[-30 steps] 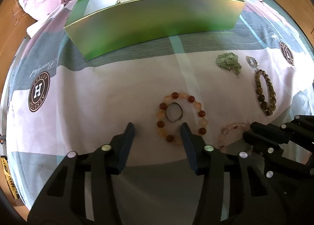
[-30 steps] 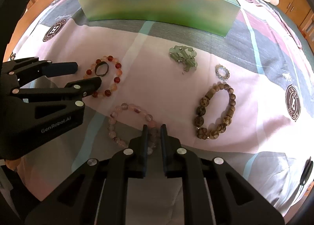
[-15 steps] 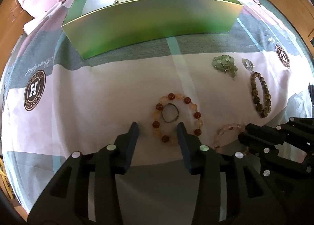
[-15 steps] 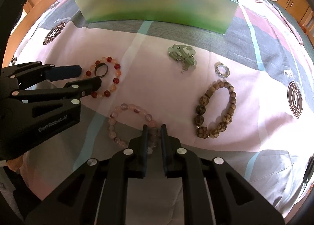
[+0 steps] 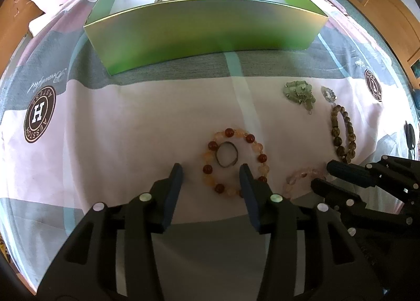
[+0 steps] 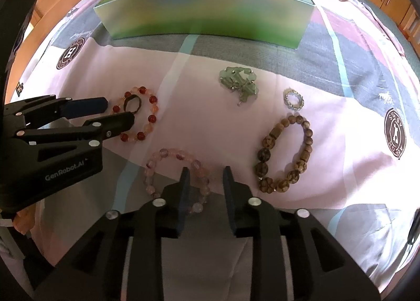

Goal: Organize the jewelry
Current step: 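Close the right tool on the pink bead bracelet while the left tool closes on the red-orange bracelet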

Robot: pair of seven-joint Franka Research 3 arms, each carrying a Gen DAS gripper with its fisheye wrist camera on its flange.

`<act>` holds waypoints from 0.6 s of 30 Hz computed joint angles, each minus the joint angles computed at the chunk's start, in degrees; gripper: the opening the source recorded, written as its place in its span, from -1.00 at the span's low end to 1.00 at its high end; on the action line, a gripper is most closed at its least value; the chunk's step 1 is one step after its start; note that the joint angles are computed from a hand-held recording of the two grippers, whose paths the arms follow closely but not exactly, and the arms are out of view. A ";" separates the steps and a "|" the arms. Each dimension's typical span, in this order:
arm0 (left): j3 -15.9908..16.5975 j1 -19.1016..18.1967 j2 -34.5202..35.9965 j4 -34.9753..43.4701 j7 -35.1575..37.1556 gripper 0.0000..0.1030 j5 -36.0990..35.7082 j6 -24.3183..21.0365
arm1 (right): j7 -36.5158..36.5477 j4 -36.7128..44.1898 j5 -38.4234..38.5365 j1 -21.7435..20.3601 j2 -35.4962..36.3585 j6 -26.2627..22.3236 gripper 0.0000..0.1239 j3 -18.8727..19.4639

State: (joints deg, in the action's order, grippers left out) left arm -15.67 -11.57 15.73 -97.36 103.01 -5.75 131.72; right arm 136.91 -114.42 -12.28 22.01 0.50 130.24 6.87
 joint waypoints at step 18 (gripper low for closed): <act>0.48 0.02 -1.44 -1.10 -0.59 -0.82 1.74 0.14 | 0.93 3.59 -4.35 2.85 2.98 -2.02 -0.87 0.21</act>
State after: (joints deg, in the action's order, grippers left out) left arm -15.19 -11.55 14.28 -98.46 102.43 -4.01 131.87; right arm 137.84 -110.82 -16.64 24.87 3.48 128.22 7.08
